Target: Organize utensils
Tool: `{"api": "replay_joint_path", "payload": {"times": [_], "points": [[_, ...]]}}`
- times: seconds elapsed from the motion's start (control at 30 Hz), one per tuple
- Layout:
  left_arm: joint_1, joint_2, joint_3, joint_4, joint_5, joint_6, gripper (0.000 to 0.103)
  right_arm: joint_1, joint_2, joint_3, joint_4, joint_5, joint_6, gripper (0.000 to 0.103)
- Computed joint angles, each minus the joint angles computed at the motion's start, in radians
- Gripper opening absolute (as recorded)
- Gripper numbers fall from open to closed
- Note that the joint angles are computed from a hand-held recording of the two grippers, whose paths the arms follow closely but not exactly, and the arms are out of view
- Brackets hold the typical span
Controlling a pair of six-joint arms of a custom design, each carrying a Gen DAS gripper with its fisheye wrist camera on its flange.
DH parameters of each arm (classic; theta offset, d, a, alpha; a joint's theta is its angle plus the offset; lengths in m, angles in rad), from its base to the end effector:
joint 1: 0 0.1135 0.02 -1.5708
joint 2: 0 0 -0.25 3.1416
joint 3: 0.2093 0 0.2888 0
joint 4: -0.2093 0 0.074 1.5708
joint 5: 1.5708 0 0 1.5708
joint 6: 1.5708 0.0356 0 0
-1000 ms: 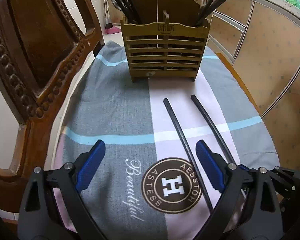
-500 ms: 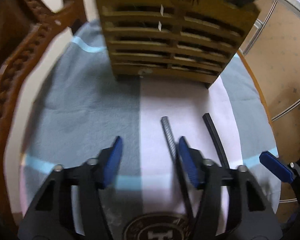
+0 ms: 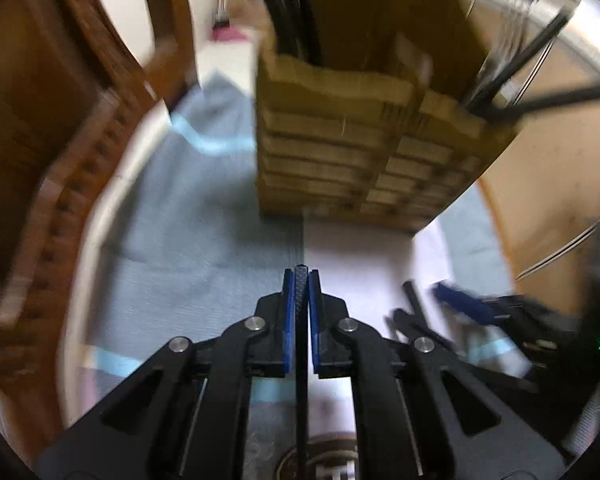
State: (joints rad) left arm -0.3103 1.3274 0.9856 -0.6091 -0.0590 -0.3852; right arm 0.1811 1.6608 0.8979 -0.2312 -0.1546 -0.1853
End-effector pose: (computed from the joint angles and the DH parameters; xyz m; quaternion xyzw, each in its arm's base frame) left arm 0.2955 -0.0926 0.2288 -0.0446 0.9509 -0.0775 0.2962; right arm 0.3410 0.0680 0.1191 -0.1957 0.9359 0.0734 0.2837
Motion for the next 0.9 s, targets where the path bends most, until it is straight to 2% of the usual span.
{"api": "replay_joint_path", "payload": {"times": [0.13,0.17,0.2,0.3,0.37,0.5,0.6,0.77,0.9], "points": [[-0.03,-0.21,-0.041,-0.062,-0.059,0.032,0.006,0.017,0.042,0.033,0.007,0.04,0.007,0.029],[-0.043,-0.243,-0.038,-0.077,-0.083,0.038,0.006,0.016,0.045,0.037,0.004,0.037,0.009,0.023],[-0.049,-0.286,-0.049,-0.085,-0.1,0.044,0.006,0.013,0.047,0.041,0.001,0.032,0.01,0.008],[-0.093,-0.428,-0.07,-0.137,-0.173,0.07,0.006,-0.001,0.031,0.031,0.007,0.005,0.023,0.008],[-0.098,-0.47,-0.067,-0.158,-0.192,0.105,0.006,0.002,-0.023,0.007,0.006,-0.004,0.027,0.007],[-0.092,-0.552,-0.06,-0.206,-0.183,0.131,0.006,-0.005,-0.247,-0.11,0.001,-0.033,0.017,0.007],[-0.093,-0.581,-0.058,-0.212,-0.18,0.137,0.006,-0.038,-0.47,-0.214,-0.046,-0.08,0.01,0.007],[-0.076,-0.648,-0.048,-0.235,-0.151,0.136,0.006,-0.157,-0.864,-0.327,-0.214,-0.214,0.027,0.007],[-0.048,-0.68,-0.042,-0.225,-0.125,0.138,0.006,-0.199,-1.069,-0.335,-0.345,-0.281,0.062,0.007]]}}
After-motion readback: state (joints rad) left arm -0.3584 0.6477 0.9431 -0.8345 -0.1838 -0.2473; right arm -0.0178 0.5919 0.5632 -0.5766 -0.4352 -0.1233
